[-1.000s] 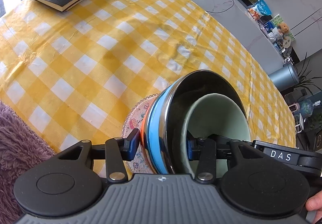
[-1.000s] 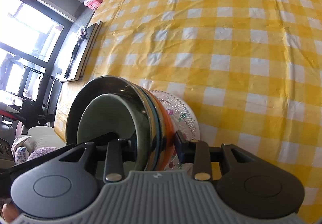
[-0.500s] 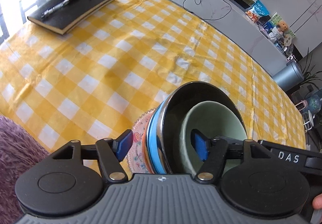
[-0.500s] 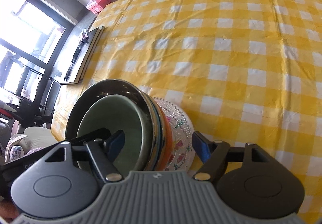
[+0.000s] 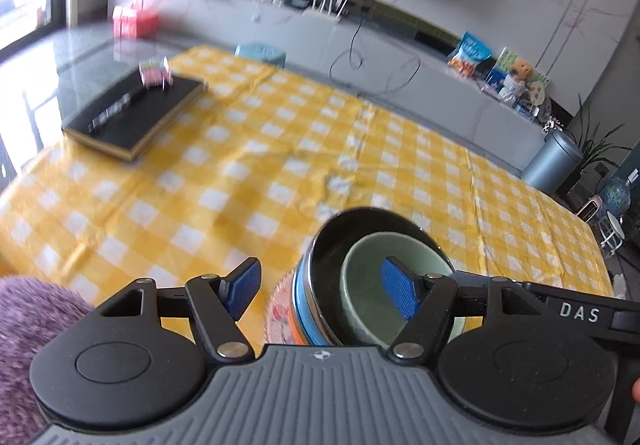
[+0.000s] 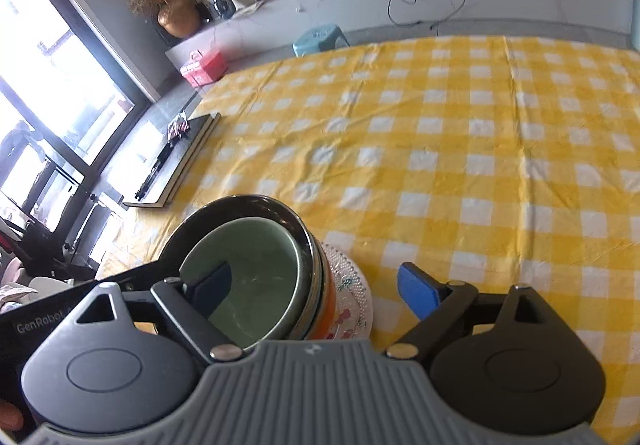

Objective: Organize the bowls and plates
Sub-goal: 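Open both grippers and withdraw from the stacked dishes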

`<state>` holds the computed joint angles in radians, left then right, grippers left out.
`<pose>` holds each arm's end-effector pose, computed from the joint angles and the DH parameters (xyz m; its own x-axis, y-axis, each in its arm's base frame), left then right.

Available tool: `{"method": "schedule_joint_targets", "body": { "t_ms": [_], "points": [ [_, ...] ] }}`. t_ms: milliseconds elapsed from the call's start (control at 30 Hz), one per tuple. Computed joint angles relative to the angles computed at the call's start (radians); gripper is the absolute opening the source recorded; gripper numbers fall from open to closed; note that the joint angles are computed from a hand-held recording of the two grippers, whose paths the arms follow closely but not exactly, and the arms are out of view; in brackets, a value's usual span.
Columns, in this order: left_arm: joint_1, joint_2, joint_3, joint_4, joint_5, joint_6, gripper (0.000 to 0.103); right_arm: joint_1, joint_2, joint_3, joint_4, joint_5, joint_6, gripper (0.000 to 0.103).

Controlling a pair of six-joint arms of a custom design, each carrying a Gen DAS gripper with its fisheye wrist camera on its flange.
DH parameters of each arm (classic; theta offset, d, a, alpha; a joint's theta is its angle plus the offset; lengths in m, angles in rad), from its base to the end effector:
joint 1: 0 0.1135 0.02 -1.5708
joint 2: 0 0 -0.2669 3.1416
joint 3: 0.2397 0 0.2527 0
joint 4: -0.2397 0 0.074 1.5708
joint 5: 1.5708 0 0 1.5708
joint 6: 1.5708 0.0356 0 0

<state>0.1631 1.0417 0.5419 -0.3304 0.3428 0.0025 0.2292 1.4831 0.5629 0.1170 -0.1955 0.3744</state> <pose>0.2013 0.0210 0.1996 -0.7281 -0.1174 -0.6753 0.0727 0.9664 -0.2464 0.2601 0.0678 0.1420 -0.7818 0.1860 -0.5952 -0.0734 0.9204 0.3841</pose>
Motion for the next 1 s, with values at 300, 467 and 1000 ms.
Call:
{"method": "schedule_joint_targets", "body": {
  "t_ms": [300, 467, 1000],
  "points": [
    [-0.001, -0.379, -0.18, 0.022, -0.026, 0.153, 0.082, 0.214, -0.403, -0.351, 0.186, 0.425, 0.121, 0.1],
    [-0.016, -0.602, -0.26, -0.012, -0.042, 0.227, 0.088, 0.399, -0.608, -0.422, 0.037, 0.687, 0.238, 0.1],
    [0.168, -0.712, -0.277, -0.294, 0.082, 0.385, 0.094, 1.135, -0.487, -0.282, -0.62, 1.263, 0.935, 0.1]
  ]
}}
